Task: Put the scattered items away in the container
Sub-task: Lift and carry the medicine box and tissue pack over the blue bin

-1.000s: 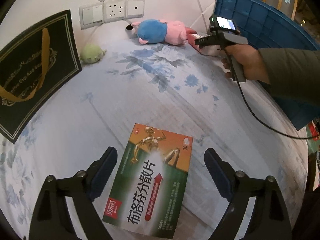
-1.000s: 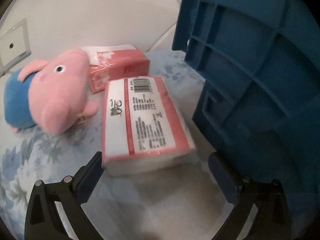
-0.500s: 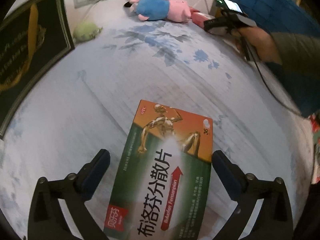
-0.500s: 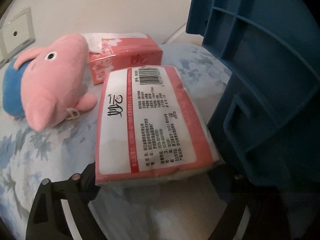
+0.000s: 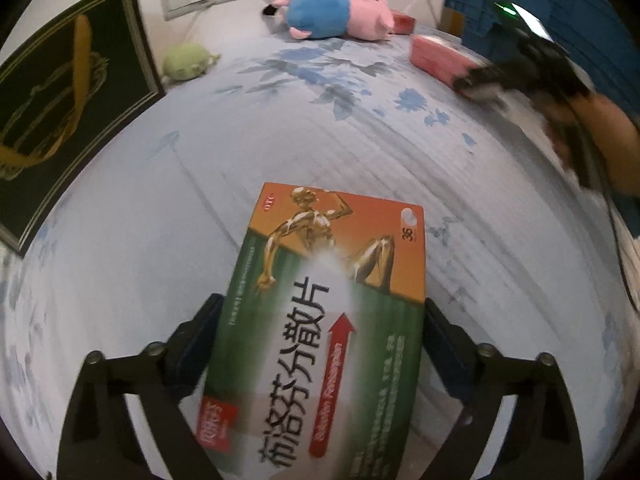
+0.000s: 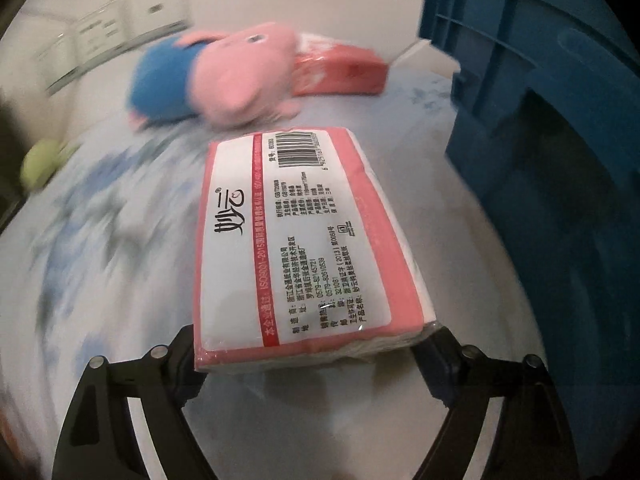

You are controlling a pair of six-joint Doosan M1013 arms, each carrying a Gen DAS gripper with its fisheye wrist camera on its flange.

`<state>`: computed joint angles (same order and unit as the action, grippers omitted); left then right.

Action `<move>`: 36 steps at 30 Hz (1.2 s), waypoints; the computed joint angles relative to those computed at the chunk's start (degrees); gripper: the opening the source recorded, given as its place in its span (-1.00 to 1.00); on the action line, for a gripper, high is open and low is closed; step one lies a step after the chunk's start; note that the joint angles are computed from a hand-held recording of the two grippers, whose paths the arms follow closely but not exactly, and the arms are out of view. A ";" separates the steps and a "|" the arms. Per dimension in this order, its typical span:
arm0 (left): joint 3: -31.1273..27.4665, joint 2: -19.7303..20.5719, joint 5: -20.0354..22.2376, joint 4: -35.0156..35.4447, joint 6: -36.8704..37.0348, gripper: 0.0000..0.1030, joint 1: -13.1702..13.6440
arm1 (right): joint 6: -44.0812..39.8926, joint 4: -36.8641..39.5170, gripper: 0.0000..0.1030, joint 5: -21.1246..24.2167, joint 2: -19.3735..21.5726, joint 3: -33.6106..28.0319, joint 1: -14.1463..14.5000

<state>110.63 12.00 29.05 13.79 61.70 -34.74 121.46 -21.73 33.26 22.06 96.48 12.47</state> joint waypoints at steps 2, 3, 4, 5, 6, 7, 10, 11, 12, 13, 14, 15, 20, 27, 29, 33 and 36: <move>0.82 -0.74 0.31 2.04 -4.81 0.78 -0.84 | -0.84 1.36 0.67 -0.67 -1.09 2.00 1.39; 1.20 -1.03 0.36 3.24 -7.54 0.78 -1.34 | -2.08 2.47 0.66 -0.60 -1.88 2.75 1.77; 1.77 -1.48 0.47 5.00 -11.51 0.77 -2.10 | -3.26 3.45 0.66 -0.43 -2.62 3.42 2.17; 2.12 -1.81 0.80 6.30 -14.47 0.77 -2.65 | -4.21 4.03 0.65 -0.41 -3.21 4.09 2.34; 2.47 -2.14 1.30 7.58 -17.63 0.76 -3.26 | -4.91 4.45 0.65 -0.62 -3.88 5.17 2.56; 2.95 -2.64 2.01 9.15 -21.87 0.76 -4.07 | -5.88 5.38 0.65 -0.80 -4.59 6.25 2.78; 3.81 -3.91 4.86 13.51 -31.87 0.75 -6.45 | -10.50 9.55 0.62 0.45 -6.98 8.18 2.94; 4.03 -4.32 5.77 14.49 -34.24 0.75 -7.22 | -12.16 10.84 0.61 0.85 -7.63 8.66 2.77; 4.19 -4.69 6.52 14.86 -35.89 0.75 -7.83 | -13.63 11.94 0.61 1.33 -9.08 9.87 2.65; 4.32 -5.17 7.43 15.21 -37.74 0.75 -8.66 | -14.99 12.98 0.60 1.95 -10.43 10.82 2.55; 4.37 -5.49 8.11 15.56 -39.00 0.75 -9.26 | -15.97 13.73 0.59 2.39 -11.31 11.46 2.45; 4.43 -5.94 8.91 15.72 -40.42 0.75 -10.00 | -16.95 14.44 0.59 2.83 -12.15 12.08 2.34; 3.99 -7.46 12.76 14.92 -44.43 0.75 -12.28 | -21.99 16.65 0.56 5.15 -16.06 14.56 2.48; 2.44 -10.17 20.23 16.25 -50.84 0.75 -15.44 | -29.20 20.21 0.56 8.67 -21.22 15.77 2.13; 1.61 -10.85 22.43 17.08 -52.16 0.75 -16.41 | -31.47 21.53 0.56 9.65 -22.84 15.80 1.85; -0.55 -11.67 26.62 18.58 -53.58 0.75 -18.41 | -36.24 25.24 0.56 11.68 -25.95 15.46 0.92; -2.05 -11.99 29.18 19.26 -54.12 0.75 -19.62 | -39.85 28.16 0.56 13.16 -27.94 15.06 0.14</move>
